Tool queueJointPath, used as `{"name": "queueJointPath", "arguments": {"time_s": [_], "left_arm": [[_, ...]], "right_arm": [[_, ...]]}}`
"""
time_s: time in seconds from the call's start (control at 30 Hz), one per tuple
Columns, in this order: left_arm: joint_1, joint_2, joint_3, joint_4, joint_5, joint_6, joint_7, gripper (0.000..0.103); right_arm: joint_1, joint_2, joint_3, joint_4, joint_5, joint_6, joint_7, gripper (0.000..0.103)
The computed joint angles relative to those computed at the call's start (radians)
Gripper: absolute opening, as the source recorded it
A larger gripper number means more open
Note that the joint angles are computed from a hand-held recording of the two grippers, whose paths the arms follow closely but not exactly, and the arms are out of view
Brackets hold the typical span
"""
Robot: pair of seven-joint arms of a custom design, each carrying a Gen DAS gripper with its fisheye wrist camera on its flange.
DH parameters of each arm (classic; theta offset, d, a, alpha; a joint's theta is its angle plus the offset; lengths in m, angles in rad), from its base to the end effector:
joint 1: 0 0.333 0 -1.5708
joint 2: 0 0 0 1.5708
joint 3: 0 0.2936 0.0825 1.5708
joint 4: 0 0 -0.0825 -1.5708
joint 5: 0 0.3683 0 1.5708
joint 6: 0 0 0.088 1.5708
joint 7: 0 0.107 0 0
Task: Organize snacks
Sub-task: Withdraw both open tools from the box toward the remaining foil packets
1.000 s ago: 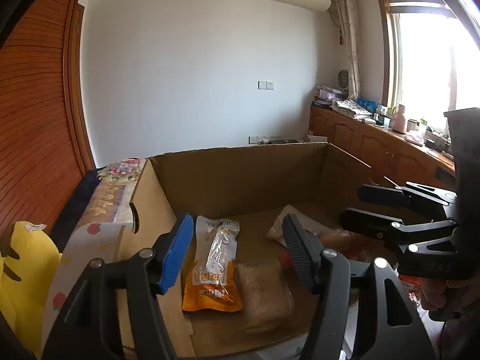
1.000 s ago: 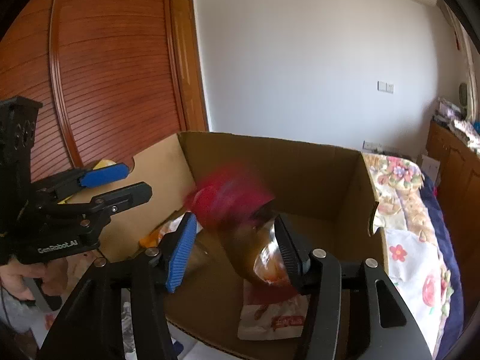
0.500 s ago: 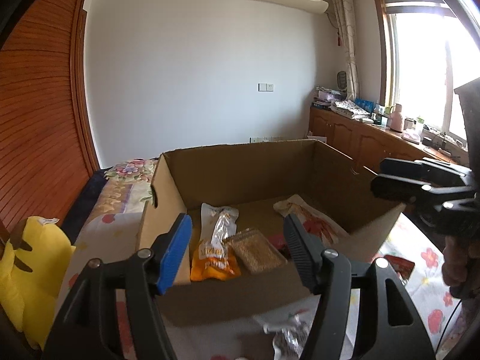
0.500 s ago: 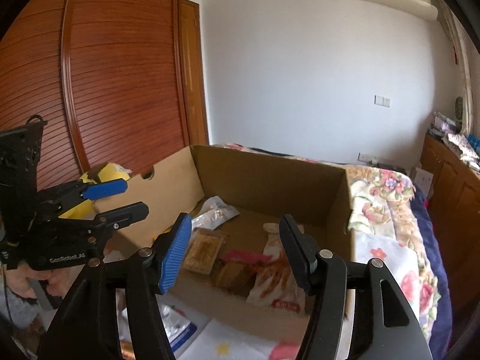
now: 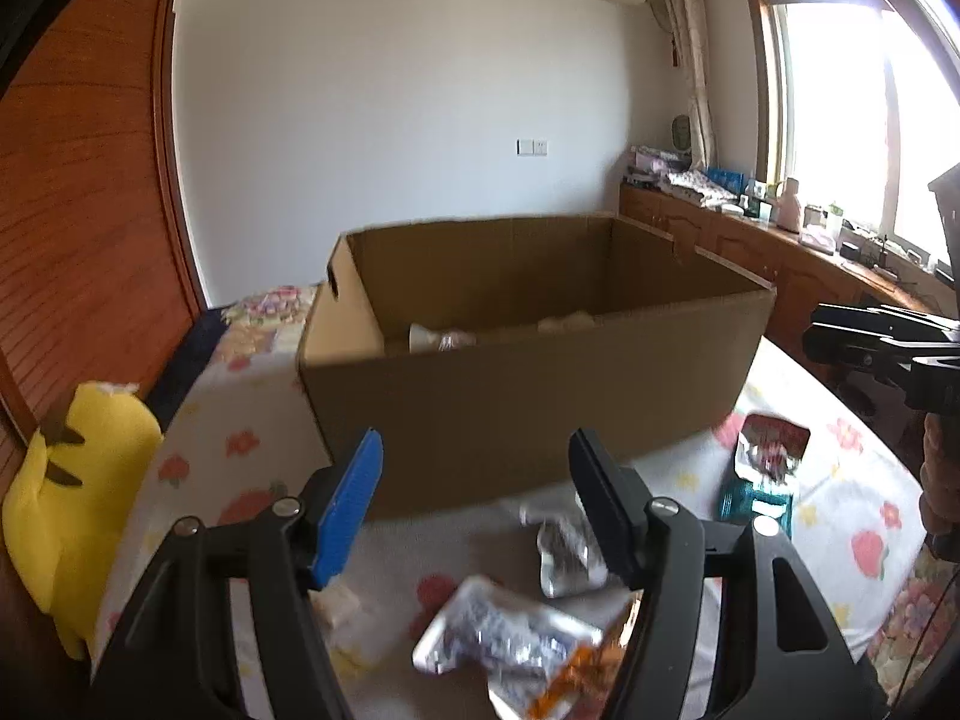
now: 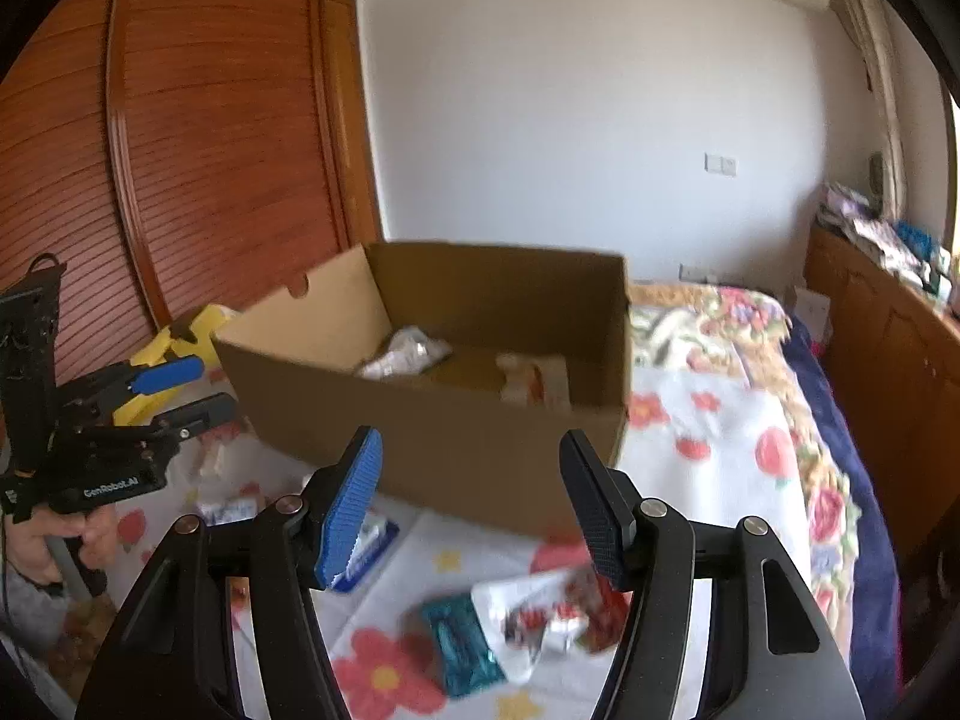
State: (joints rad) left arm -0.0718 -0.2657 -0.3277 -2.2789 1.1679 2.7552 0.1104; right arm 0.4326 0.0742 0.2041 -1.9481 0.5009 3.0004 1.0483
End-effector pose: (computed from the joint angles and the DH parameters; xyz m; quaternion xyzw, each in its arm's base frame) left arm 0.4424 -0.2378 0.5022 -0.6367 0.5910 -0.3339 0.3659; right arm 0.5092 0.3292 0.5389 -0.7941 0.3739 -0.1886 0.4406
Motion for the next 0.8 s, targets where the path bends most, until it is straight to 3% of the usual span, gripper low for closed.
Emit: {"name": "queueJointPath", "arguments": {"time_s": [0.53, 0.8], "left_arm": [[-0.014, -0.037, -0.034, -0.107, -0.084, -0.001, -0.003, 0.065], [-0.013, -0.041, -0.042, -0.115, -0.057, -0.004, -0.036, 0.065]], "right_arm": [[0.006, -0.08, -0.053, -0.195, -0.135, -0.043, 0.199, 0.065], [-0.013, -0.063, -0.065, -0.199, -0.078, -0.075, 0.211, 0.065]]}}
